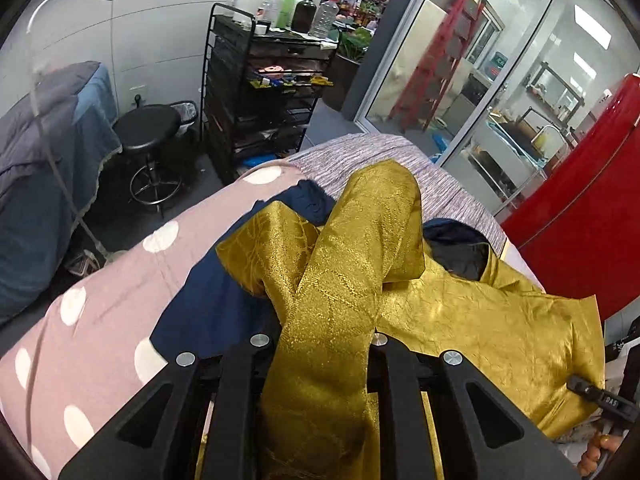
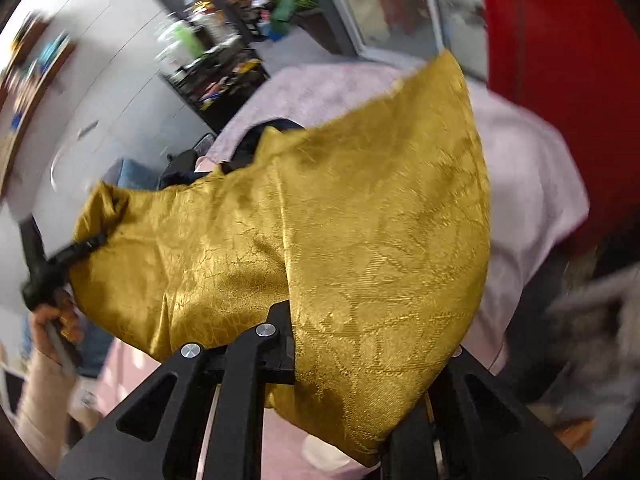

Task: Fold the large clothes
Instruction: 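Lift the gold jacket with the left gripper and carry it onto the navy garment, then lay the gold jacket on the navy garment and open the left gripper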

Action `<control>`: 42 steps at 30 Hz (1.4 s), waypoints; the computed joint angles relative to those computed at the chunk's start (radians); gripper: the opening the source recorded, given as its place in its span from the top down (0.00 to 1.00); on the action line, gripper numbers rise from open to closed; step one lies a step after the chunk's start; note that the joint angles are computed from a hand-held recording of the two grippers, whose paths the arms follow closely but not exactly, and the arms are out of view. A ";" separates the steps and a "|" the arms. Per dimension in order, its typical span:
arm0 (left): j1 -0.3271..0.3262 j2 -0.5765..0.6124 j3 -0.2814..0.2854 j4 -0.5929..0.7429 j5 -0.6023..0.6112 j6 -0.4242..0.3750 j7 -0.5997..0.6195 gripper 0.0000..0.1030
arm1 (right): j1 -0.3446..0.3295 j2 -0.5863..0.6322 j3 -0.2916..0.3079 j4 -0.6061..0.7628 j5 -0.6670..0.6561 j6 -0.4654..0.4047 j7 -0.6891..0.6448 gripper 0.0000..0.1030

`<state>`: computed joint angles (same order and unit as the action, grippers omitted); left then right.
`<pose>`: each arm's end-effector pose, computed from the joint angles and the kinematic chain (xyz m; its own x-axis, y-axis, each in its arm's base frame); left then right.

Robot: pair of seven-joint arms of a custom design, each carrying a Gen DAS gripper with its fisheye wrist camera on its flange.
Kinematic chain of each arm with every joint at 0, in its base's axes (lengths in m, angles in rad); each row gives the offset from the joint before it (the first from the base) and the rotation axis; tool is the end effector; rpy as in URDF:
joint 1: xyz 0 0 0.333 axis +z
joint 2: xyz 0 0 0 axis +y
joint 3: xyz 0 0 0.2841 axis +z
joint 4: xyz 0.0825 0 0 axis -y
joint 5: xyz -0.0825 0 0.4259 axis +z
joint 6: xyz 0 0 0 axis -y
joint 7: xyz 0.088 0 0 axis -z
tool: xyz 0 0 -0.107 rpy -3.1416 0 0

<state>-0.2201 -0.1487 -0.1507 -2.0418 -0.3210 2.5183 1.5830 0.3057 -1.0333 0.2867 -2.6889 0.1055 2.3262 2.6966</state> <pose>0.5625 -0.2194 0.5329 -0.2612 -0.9264 0.2712 -0.8297 0.0719 -0.5535 0.3066 0.2135 0.5524 -0.4303 -0.7622 -0.4836 -0.6770 0.6269 -0.3857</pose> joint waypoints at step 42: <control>0.075 -0.268 -0.072 -0.172 0.460 -0.111 -0.402 0.07 | 0.004 -0.129 -0.007 -0.062 -0.027 -0.202 0.050 0.28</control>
